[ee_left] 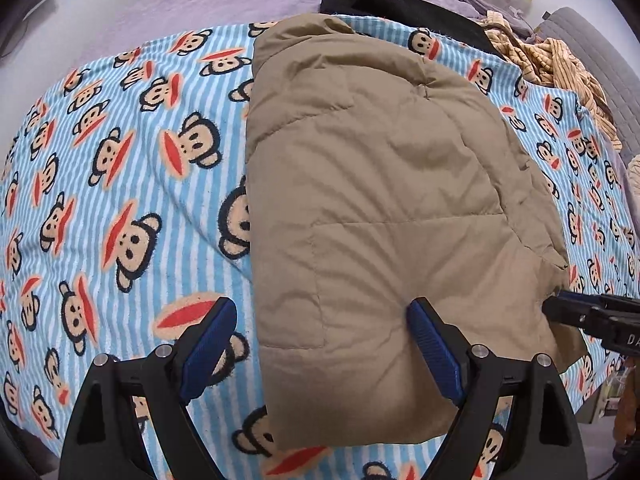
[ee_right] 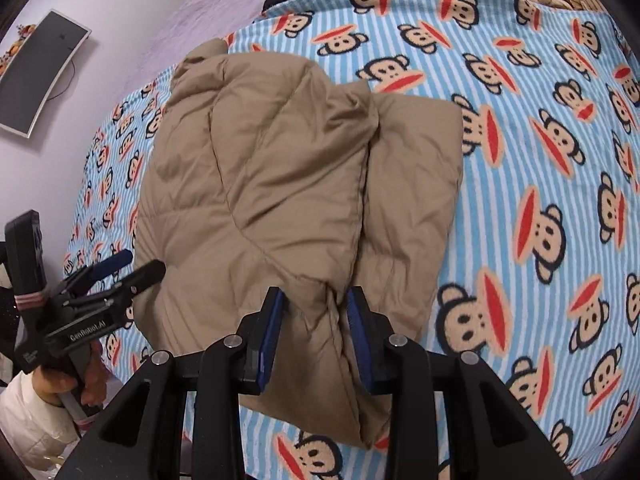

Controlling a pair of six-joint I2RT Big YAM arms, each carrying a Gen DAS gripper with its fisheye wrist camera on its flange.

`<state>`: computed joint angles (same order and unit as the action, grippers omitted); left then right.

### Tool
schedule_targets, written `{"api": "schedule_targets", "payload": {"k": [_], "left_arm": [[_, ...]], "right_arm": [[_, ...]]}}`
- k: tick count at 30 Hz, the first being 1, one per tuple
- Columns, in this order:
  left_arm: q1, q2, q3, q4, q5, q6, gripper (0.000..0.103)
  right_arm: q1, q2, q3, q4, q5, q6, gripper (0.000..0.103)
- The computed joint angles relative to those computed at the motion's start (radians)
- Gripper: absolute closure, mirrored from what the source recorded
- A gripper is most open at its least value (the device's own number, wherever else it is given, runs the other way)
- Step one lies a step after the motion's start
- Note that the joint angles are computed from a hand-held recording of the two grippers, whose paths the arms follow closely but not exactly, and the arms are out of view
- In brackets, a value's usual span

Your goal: Fold large clothes

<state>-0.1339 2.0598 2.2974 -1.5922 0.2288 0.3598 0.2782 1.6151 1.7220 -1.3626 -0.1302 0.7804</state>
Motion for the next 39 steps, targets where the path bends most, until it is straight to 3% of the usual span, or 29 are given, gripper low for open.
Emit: {"api": "schedule_targets", "payload": {"k": [4,7,18,23,27,31,35,37,39], "left_arm": [[0.004,0.013,0.03,-0.038,0.003,0.004,0.015],[0.004,0.006,0.024,-0.031,-0.022,-0.003,0.001],[0.011,-0.007,0.002,-0.016,-0.05,0.012,0.001],[0.016,0.039,0.066,-0.067,-0.028,0.024,0.001],[0.003,0.023,0.036,-0.029,-0.069,0.026,0.001],[0.0,0.031,0.043,-0.037,-0.073,-0.015,0.001],[0.001,0.07,0.101,-0.098,-0.073,-0.069,0.001],[-0.005,0.052,0.078,-0.077,-0.096,-0.068,0.001],[-0.016,0.013,0.025,-0.032,-0.136,-0.058,0.001]], "right_arm": [[0.01,-0.003,-0.024,-0.01,-0.016,0.037,0.065],[0.013,0.01,-0.007,-0.036,-0.013,0.036,0.056],[0.021,0.033,0.015,-0.057,0.006,0.089,0.049],[0.035,0.041,0.025,-0.06,0.033,0.122,0.039],[0.05,0.042,0.03,-0.052,0.045,0.15,0.028],[0.062,0.05,0.042,-0.058,0.063,0.153,0.022],[0.075,0.046,0.034,-0.032,0.081,0.161,0.018],[0.072,0.038,0.02,-0.011,0.076,0.165,0.015],[0.066,0.025,0.003,0.019,0.056,0.174,0.003]]}}
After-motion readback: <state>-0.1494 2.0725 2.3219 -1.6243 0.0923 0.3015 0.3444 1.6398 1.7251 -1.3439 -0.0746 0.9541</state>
